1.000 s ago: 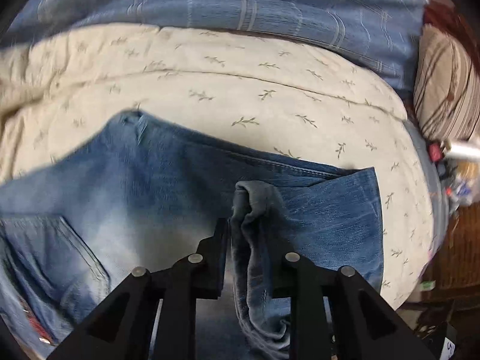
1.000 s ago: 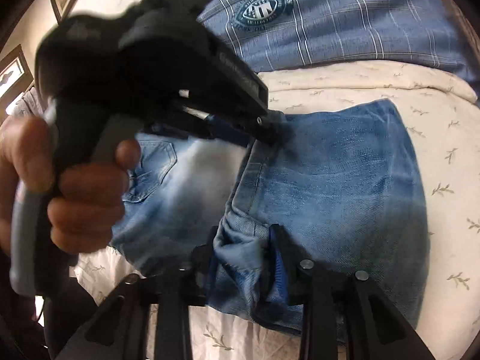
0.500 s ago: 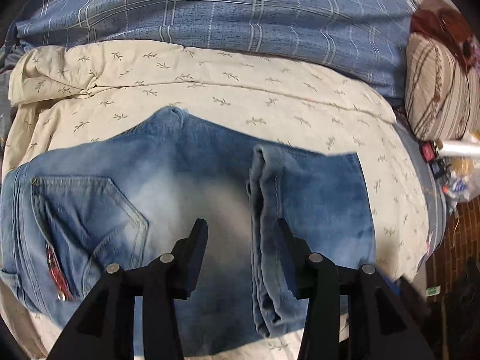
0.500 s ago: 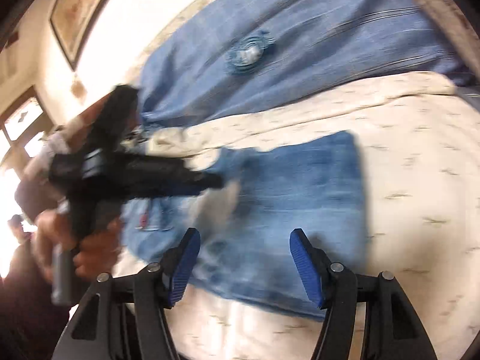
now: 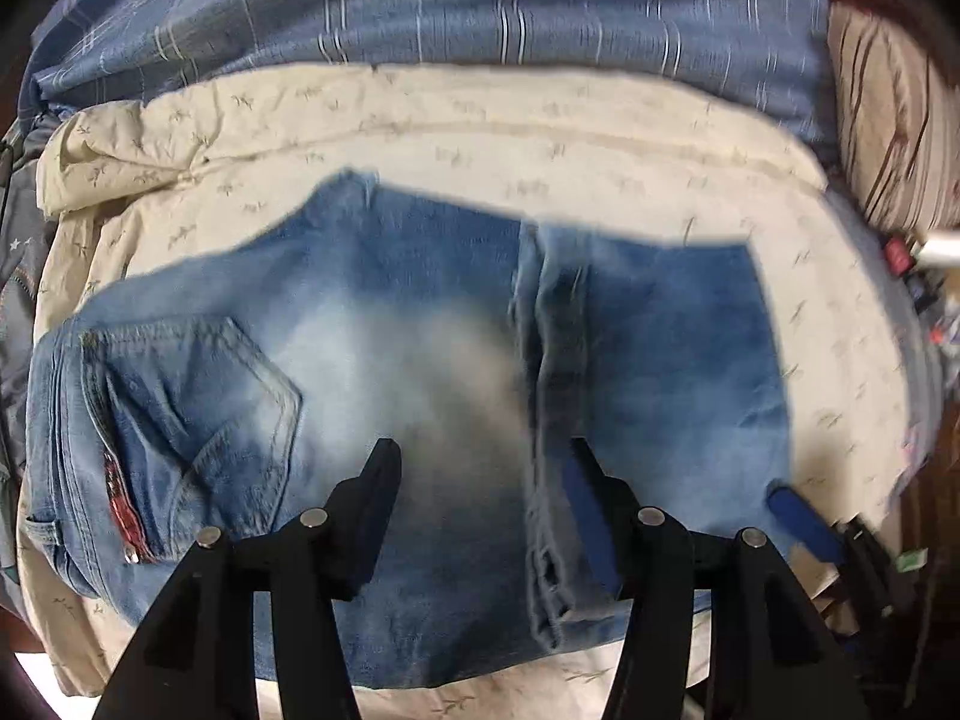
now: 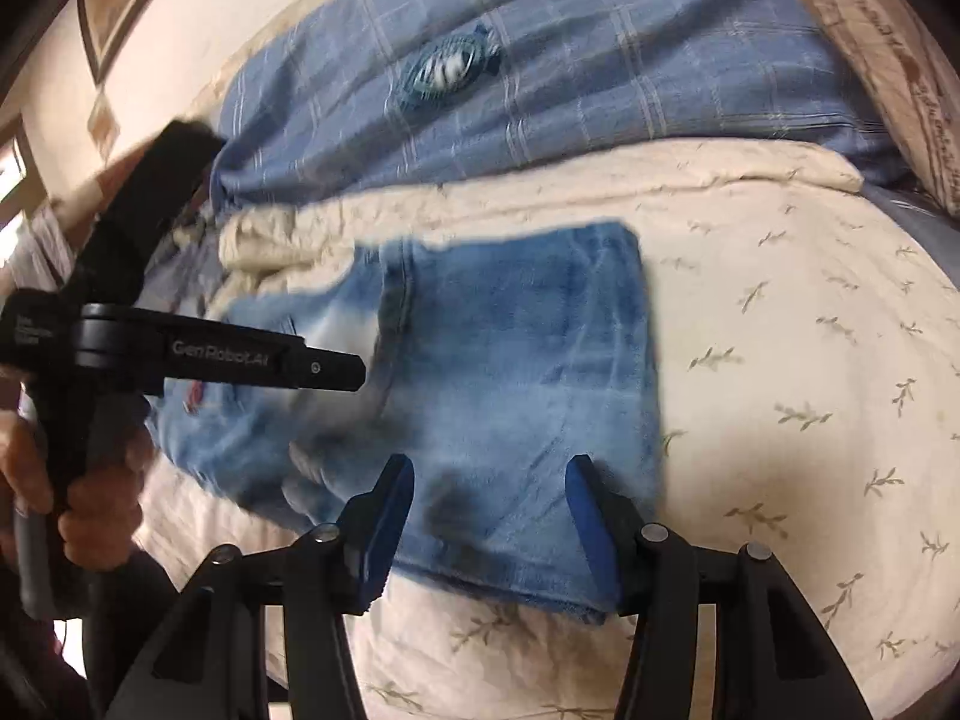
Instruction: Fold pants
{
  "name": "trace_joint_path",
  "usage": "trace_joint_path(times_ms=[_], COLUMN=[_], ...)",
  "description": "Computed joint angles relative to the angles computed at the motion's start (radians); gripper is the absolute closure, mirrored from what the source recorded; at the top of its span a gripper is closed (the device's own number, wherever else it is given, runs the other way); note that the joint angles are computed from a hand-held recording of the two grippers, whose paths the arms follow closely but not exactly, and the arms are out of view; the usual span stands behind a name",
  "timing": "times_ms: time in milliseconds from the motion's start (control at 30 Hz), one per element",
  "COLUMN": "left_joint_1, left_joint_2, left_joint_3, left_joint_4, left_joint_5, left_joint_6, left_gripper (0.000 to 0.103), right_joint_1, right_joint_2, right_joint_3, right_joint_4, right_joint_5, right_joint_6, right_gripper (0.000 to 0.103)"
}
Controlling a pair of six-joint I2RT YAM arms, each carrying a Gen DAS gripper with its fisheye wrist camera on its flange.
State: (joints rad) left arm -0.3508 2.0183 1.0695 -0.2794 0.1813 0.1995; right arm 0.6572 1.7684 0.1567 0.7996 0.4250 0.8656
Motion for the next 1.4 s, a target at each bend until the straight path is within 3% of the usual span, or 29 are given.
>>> trace_joint_path(times_ms=[133,400,467,500,567,700,800,1000,1200,1400], left_joint_1=[-0.022,-0.150,-0.159,-0.160,-0.161,-0.102,-0.044,0.265,0.681,0.827], left_joint_2=[-0.026,0.175,0.215,0.213,0.195,0.123,-0.005,-0.211,-0.118,0.087], left_joint_3=[0.052,0.238,0.248,0.227,0.202,0.159,0.015,-0.179,-0.036,0.151], left_joint_4=[-0.012,0.013,0.038,0.076,0.097,0.064,0.128,0.144,-0.045,-0.259], left_joint_5=[0.011,-0.290,-0.323,-0.338,-0.355,-0.234,-0.160,0.068,0.236,0.318], left_joint_6=[-0.042,-0.083,-0.078,-0.074,-0.070,-0.074,-0.034,0.107,0.230,0.240], left_gripper=[0.046,0.046,0.040,0.032,0.030,0.030,0.030,0.028,0.026,0.026], right_joint_1=[0.040,0.039,0.037,0.029,0.020,-0.010,-0.015,0.006,0.079,0.084], right_joint_2=[-0.026,0.049,0.066,0.082,0.099,0.113,0.118,0.111,0.044,0.039], right_joint_3=[0.002,0.118,0.139,0.151,0.158,0.154,0.156,0.168,0.122,0.146], right_joint_4=[0.001,-0.079,-0.101,-0.108,-0.106,-0.077,-0.072,-0.102,-0.062,-0.076], right_joint_5=[0.059,0.039,0.027,0.020,0.010,-0.024,-0.027,0.000,0.107,0.122], right_joint_6=[0.008,-0.068,-0.075,-0.079,-0.080,-0.084,-0.075,-0.053,-0.016,0.000], right_gripper=[0.047,0.047,0.047,0.047,0.046,0.046,0.046,0.046,0.046,0.046])
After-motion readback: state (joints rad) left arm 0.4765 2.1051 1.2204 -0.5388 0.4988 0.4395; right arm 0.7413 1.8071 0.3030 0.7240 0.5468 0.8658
